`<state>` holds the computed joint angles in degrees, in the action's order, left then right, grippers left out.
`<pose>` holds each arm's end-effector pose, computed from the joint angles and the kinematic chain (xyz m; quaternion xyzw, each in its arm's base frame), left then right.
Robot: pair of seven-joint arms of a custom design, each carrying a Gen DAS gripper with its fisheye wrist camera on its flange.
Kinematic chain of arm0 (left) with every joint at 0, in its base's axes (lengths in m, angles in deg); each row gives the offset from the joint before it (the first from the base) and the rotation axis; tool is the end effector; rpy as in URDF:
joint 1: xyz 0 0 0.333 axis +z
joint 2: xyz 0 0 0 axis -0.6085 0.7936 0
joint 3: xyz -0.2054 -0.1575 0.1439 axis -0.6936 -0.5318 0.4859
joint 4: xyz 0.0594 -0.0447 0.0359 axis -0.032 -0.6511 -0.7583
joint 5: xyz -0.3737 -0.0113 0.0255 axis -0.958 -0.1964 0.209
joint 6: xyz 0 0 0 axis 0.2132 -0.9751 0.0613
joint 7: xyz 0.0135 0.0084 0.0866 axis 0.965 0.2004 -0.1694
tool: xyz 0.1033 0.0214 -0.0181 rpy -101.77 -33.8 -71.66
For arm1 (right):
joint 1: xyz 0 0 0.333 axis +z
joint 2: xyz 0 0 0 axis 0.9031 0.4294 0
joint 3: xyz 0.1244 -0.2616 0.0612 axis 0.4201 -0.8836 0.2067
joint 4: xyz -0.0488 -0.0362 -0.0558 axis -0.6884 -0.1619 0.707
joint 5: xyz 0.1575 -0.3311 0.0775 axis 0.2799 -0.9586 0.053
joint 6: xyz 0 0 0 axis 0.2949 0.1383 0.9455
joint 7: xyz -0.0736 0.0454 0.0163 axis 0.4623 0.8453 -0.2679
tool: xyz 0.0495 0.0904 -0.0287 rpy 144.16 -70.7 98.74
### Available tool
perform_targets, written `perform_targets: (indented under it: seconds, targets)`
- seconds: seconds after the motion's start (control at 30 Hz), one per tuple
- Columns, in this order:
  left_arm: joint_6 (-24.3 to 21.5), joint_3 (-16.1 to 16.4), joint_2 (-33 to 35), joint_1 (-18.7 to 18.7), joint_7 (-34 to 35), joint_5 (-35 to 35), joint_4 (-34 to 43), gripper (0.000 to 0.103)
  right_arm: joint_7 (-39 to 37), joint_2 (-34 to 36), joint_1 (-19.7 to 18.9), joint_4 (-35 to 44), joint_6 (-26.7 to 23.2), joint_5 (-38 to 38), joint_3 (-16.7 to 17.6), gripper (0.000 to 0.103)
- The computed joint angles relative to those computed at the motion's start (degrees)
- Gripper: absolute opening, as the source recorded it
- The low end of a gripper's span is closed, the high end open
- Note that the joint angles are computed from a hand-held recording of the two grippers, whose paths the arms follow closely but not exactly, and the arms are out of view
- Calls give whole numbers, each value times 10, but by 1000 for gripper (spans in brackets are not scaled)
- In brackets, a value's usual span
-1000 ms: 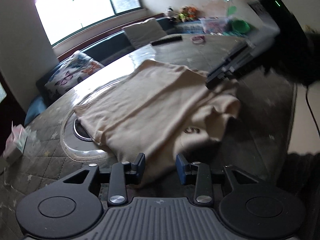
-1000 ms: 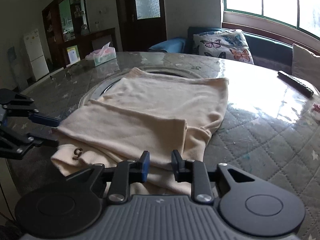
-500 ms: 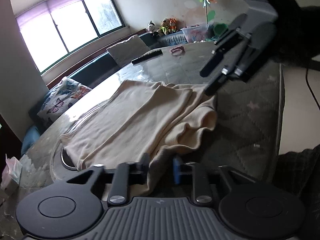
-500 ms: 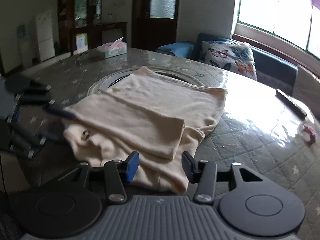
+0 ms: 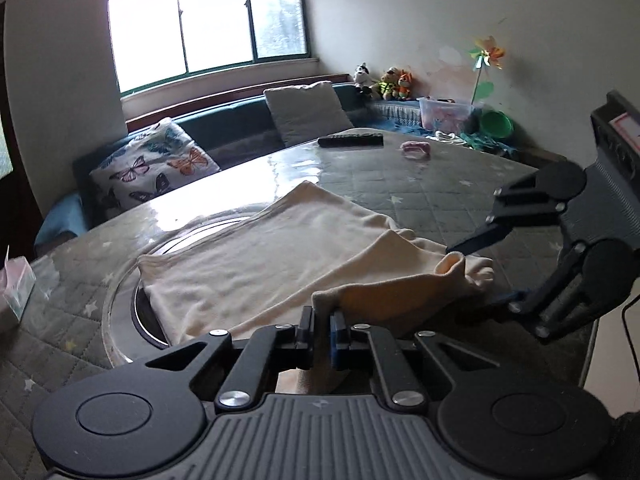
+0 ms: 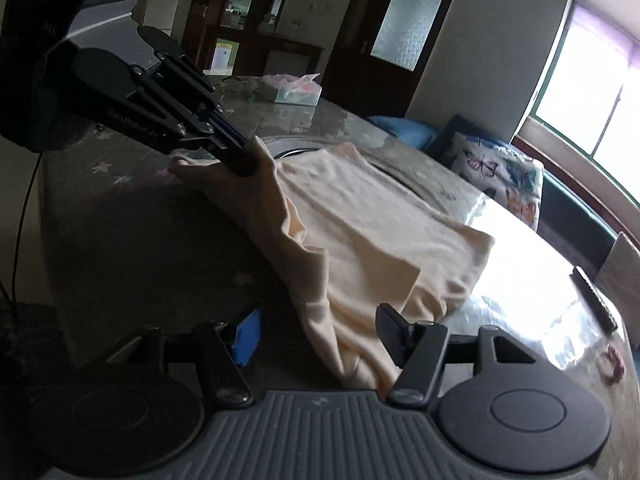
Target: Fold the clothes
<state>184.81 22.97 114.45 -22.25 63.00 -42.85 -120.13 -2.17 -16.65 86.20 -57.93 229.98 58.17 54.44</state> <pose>0.6993 -0.1682 0.2742 -0.3744 0.7995 -0.3997 0.2468 0.6801 0.3504 0.2269 -0.8492 0.2875 -0.2831 0.3407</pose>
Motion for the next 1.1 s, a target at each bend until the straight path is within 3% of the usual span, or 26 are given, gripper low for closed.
perform_targets:
  seconds: [0.07, 0.23, 0.33, 0.4, 0.43, 0.53, 0.67, 0.73, 0.8, 0.83, 0.9, 1.1]
  targets:
    - [-7, -8, 0, 8, 2, 1, -5, 8, 1, 24, -4, 47, -35, 7, 10, 39]
    - [15, 3, -32, 18, 8, 11, -64, 12, -23, 42, -31, 88, -85, 40, 58, 12]
    - [41, 26, -55, 12, -2, 25, -101, 16, -28, 35, -45, 79, -83, 68, 80, 9]
    - [71, 63, -74, -11, -15, 31, -124, 37, -27, 29, -47, 72, -74, 80, 84, 8]
    - [86, 78, -78, -21, -18, 37, -131, 41, -27, 27, -50, 71, -73, 85, 89, 8]
    - [116, 128, -91, -59, -27, 45, -146, 44, -22, 28, -51, 79, -74, 98, 94, 7]
    - [154, 220, -96, -144, -29, 25, -143, 46, -17, 34, -48, 95, -75, 106, 95, 7]
    - [169, 282, -91, -205, -17, -8, -133, 46, -13, 33, -44, 98, -71, 110, 92, 6]
    - [187, 328, -82, -250, 2, -39, -125, 29, -10, 35, -43, 101, -64, 112, 93, 6]
    - [191, 337, -79, -259, 10, -45, -123, 26, -8, 36, -43, 102, -58, 112, 93, 6]
    - [203, 333, -78, -253, 21, -38, -126, 10, 0, 34, -41, 95, -47, 113, 90, 6]
    - [232, 304, -112, -218, 16, -8, -170, 6, 16, 5, -60, 26, 13, 93, 110, 5]
